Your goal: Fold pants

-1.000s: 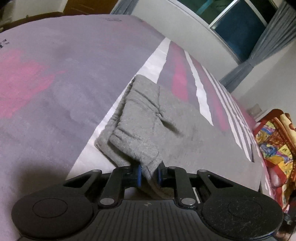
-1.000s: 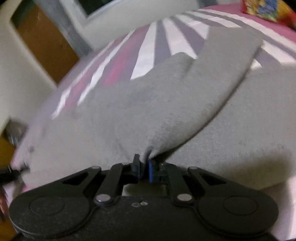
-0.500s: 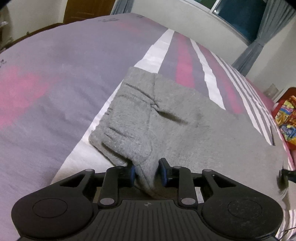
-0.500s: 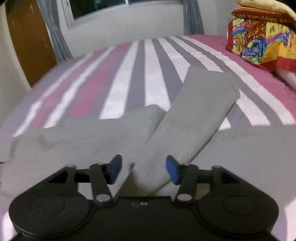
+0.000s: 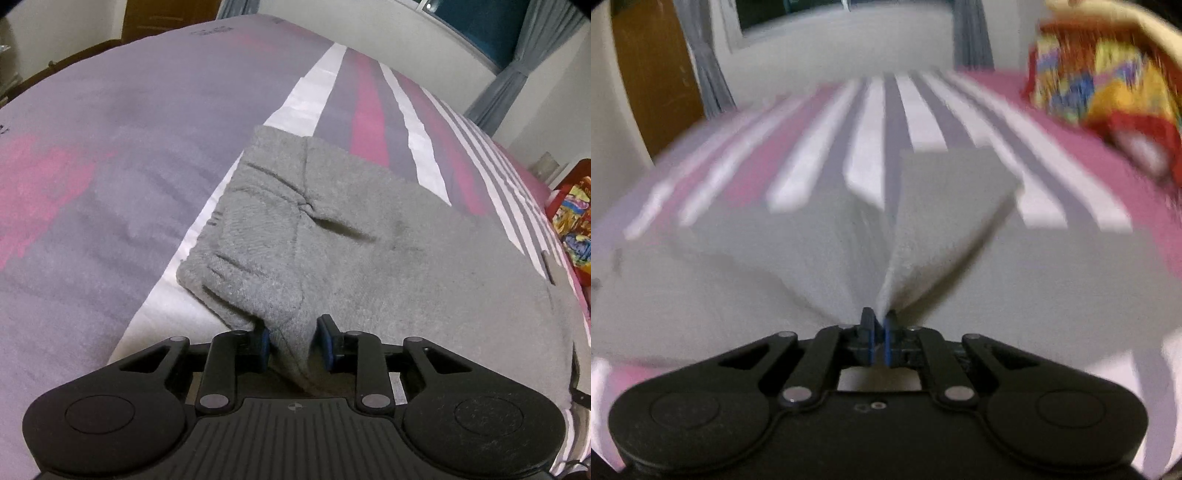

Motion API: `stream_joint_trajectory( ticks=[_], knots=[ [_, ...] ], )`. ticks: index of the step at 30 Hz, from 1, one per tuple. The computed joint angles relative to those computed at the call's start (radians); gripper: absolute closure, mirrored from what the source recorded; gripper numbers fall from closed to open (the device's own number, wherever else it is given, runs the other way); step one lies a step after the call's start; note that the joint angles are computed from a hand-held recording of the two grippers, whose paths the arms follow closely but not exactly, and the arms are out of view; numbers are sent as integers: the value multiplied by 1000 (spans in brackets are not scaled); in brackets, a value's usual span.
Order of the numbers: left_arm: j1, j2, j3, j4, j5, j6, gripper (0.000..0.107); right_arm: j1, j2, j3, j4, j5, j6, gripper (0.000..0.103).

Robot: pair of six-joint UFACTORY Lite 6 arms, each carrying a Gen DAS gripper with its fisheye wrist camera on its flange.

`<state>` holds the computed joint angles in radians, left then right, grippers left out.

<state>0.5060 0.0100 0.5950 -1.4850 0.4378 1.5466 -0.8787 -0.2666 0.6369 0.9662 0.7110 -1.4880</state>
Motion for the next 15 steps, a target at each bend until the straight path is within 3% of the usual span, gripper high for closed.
stream_joint_trajectory(
  ticks=[2,3,4,7,9,11,12,13,15],
  knots=[
    [-3,-3,1,20,-3,-13,79,-41,9,5,65,39,-41,80],
    [-1,0,3,22,-1,-11,79,-72,-24,4,102,72,-62,67],
    [0,5,7,18,0,-9,79,-98,-47,8,151,113,-111,63],
    [-19,19,13,-8,-18,-10,79,4,-7,95,157,42,-106,66],
    [-34,22,16,-13,-34,-15,79,138,68,159,120,-104,-80,66],
    [-33,24,19,-2,-31,-28,79,248,194,240,-31,-241,9,68],
    [-26,31,25,8,-22,-36,79,268,235,262,-90,-282,47,79],
    [-20,36,29,13,-14,-40,79,258,234,249,-108,-281,44,98],
    [-13,44,32,7,-5,-26,79,179,177,224,-41,-191,-58,99]
  ],
)
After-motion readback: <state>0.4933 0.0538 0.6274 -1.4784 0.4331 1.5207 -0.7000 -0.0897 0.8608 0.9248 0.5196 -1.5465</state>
